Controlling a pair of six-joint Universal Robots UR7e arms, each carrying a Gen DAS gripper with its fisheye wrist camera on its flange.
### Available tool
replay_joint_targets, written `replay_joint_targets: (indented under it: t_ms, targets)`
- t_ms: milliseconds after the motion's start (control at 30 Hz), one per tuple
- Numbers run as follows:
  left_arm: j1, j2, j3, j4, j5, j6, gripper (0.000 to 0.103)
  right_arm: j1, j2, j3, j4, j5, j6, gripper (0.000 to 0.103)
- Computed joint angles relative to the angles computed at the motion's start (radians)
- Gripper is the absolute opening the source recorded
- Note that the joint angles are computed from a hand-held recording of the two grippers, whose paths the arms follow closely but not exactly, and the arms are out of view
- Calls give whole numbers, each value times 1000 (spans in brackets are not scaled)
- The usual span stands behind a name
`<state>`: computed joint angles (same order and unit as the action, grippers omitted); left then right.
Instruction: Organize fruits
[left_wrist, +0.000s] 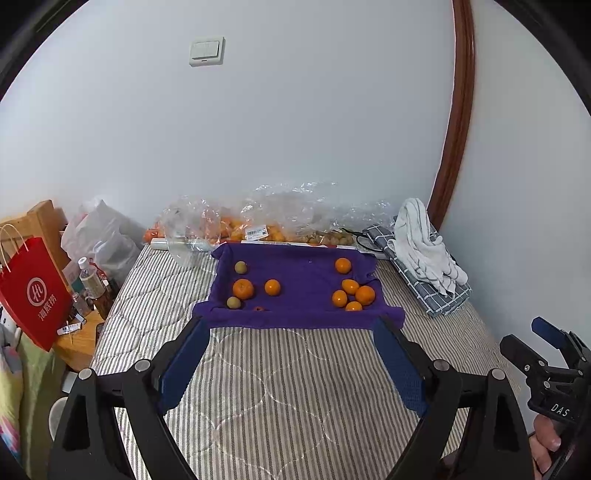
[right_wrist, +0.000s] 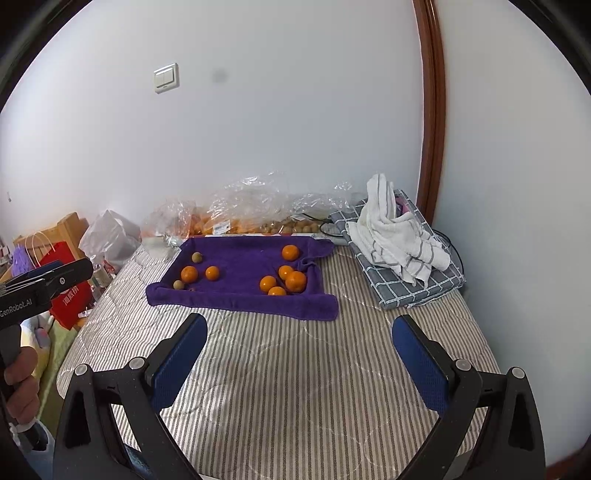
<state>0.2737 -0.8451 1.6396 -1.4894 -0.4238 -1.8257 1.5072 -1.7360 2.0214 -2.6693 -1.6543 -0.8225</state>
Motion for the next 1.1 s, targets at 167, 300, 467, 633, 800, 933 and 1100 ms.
replay_joint_targets:
  t_ms: [167, 300, 467, 633, 800, 933, 1100]
  targets:
    - [1, 1, 1, -10, -3, 11, 90, 1, -2, 6, -7, -9, -4, 99]
    - [2, 1, 3, -19, -3, 19, 90, -1, -3, 9, -7, -9, -5, 99]
    - [2, 0, 4, -20, -3, 21, 90, -5, -4, 9, -4, -6, -1, 99]
    - [2, -1, 5, -23, -3, 23, 90, -8, -5, 12, -4, -5, -3, 99]
    - [2, 1, 2, -15, -4, 16, 90, -8, -6, 16, -8, -5, -4, 99]
    - [1, -1, 6, -21, -2, 18, 90, -8, -7, 19, -10, -4, -4, 99]
    - [1, -3, 9, -24, -2, 22, 90, -8, -6, 17, -10, -3, -7, 99]
